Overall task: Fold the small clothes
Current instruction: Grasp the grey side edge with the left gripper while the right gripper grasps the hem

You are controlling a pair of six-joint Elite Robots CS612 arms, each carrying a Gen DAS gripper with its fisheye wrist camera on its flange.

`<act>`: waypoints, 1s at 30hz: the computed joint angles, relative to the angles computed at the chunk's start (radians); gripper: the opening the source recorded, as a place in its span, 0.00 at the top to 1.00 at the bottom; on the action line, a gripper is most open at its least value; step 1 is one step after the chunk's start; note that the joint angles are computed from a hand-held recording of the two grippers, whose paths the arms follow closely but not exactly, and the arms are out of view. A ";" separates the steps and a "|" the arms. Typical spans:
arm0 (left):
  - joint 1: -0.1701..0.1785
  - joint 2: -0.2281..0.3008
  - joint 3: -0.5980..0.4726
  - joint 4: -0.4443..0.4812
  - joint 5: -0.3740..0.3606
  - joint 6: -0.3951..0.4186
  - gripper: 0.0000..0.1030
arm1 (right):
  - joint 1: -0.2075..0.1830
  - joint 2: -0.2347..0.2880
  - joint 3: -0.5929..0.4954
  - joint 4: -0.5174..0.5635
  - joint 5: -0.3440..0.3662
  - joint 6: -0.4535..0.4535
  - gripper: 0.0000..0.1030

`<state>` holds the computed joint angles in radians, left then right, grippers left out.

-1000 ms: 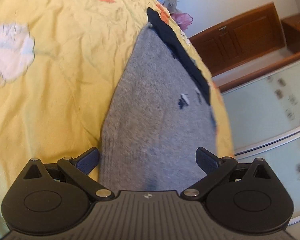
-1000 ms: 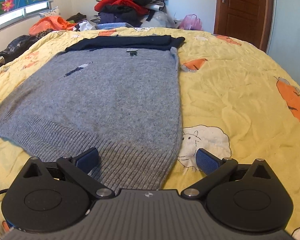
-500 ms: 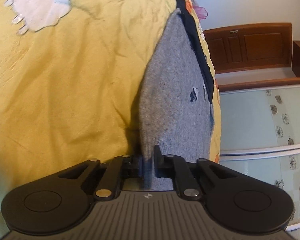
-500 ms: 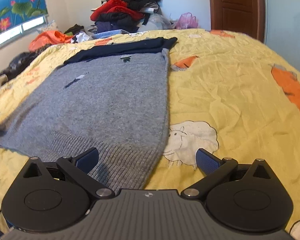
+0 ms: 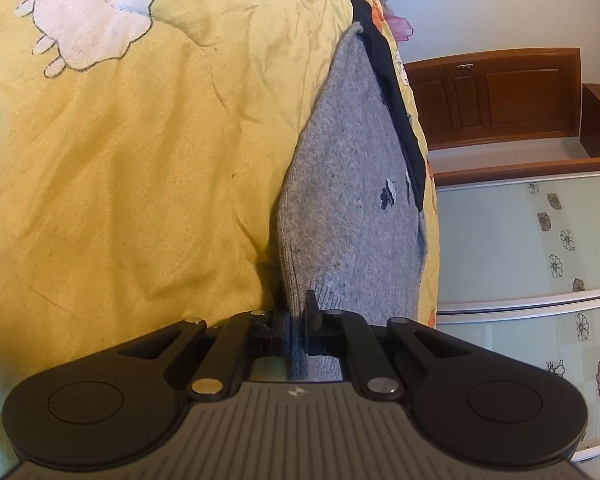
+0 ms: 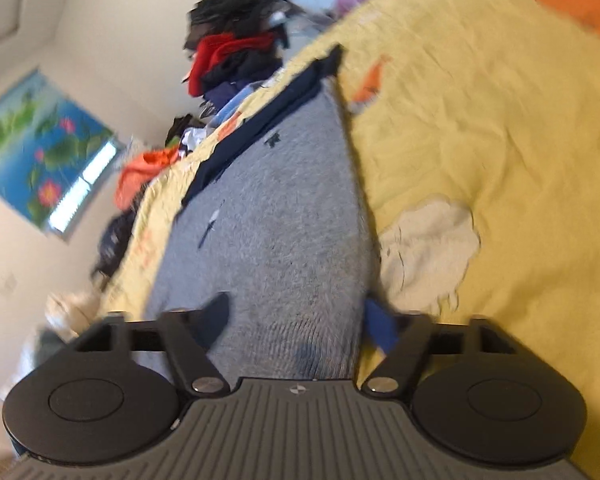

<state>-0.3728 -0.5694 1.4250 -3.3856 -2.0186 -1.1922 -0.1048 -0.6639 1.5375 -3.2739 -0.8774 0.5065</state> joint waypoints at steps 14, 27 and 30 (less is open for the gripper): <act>0.005 0.019 -0.004 -0.060 -0.007 -0.020 0.95 | 0.007 0.021 0.014 -0.103 0.005 0.163 0.68; -0.012 -0.010 0.053 -0.164 0.103 -0.011 0.96 | 0.008 0.031 0.016 -0.203 0.012 0.233 0.88; -0.013 -0.022 0.095 -0.247 0.150 -0.022 0.96 | 0.007 0.039 0.004 -0.246 0.028 0.277 0.89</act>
